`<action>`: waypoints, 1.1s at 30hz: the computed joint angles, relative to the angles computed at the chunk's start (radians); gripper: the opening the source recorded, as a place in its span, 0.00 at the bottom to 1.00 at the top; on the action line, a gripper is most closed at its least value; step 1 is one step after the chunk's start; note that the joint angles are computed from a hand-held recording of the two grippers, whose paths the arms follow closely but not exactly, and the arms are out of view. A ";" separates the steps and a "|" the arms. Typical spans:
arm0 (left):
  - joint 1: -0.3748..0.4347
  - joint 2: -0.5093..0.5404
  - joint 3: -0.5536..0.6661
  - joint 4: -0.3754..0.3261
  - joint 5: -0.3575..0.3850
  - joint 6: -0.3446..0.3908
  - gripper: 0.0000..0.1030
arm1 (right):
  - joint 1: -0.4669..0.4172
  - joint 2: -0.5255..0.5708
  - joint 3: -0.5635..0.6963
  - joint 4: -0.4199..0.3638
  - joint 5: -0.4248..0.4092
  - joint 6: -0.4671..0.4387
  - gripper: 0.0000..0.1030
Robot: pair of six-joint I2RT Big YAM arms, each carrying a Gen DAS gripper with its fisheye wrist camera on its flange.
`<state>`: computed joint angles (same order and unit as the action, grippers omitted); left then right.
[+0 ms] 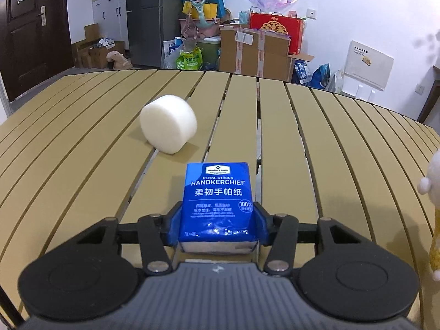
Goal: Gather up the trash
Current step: 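Carry the tissue pack and plush sheep in both tools down toward the black bin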
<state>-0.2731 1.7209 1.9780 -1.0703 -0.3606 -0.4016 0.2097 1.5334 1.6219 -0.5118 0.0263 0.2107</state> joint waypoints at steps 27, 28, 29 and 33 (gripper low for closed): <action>-0.058 -0.391 -0.283 0.012 -0.032 0.063 0.50 | 0.141 -0.295 -0.209 -0.083 0.069 -0.051 0.44; -0.063 -0.408 -0.293 0.007 -0.034 0.064 0.50 | 0.152 -0.312 -0.219 -0.089 0.076 -0.052 0.44; -0.069 -0.426 -0.305 0.004 -0.038 0.062 0.50 | 0.162 -0.328 -0.229 -0.095 0.082 -0.054 0.44; -0.089 -0.487 -0.340 -0.010 -0.052 0.064 0.50 | 0.201 -0.384 -0.259 -0.120 0.108 -0.056 0.44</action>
